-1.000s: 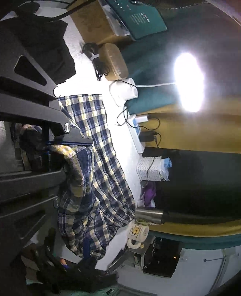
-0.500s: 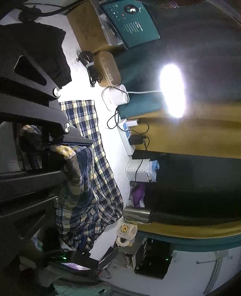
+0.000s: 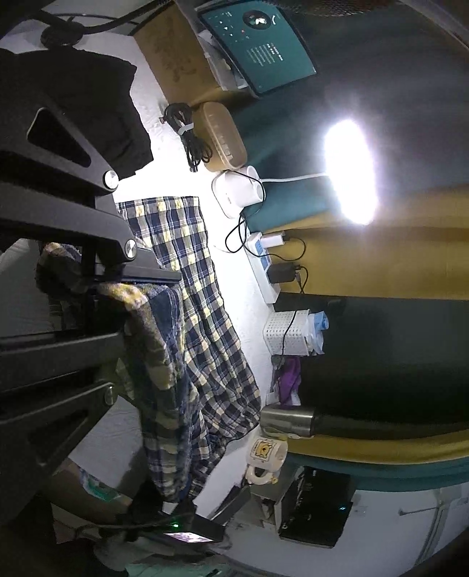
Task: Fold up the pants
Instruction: 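Grasp the pants edge with the left gripper while the right gripper lifts and folds the pants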
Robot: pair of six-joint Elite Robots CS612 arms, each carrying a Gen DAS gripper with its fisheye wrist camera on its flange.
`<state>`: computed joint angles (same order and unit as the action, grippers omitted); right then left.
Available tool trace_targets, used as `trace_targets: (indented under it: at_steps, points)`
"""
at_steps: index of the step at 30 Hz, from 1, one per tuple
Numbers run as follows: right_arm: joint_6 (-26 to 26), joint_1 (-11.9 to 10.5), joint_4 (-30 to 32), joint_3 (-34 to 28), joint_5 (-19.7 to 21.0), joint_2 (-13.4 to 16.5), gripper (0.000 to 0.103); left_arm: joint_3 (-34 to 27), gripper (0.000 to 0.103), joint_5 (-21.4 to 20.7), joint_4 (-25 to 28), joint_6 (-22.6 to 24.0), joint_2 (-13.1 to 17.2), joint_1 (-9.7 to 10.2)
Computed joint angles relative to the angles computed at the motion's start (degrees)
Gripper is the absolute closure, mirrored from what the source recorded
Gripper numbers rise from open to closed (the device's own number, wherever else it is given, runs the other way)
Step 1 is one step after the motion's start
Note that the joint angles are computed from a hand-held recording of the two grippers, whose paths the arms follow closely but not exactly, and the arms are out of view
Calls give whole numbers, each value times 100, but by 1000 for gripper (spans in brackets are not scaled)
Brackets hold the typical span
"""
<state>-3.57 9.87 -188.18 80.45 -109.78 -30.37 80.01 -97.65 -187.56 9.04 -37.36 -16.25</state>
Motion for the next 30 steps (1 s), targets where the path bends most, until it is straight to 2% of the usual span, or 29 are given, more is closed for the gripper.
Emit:
trace_targets:
  at_steps: [3, 4, 6, 10, 19, 30]
  points:
    - [53, -8, -35, 78, -41, -45, 68, 96, 100, -1, -8, 126, -40, -17]
    - [134, -24, -60, 132, 17, -87, 71, 116, 100, 3, -20, 149, -49, -19]
    - [455, -88, -210, 281, 260, -195, 84, 193, 100, 13, -92, 199, -83, -22]
    - [912, -190, -507, 543, 665, -410, 87, 343, 100, -68, -271, 234, -165, 1]
    - [809, -122, -1058, 799, 323, -714, 88, 726, 100, -321, -932, 312, -386, 15]
    - [780, -53, -1697, 1105, -9, -944, 88, 1102, 100, -509, -1812, 529, -637, -28]
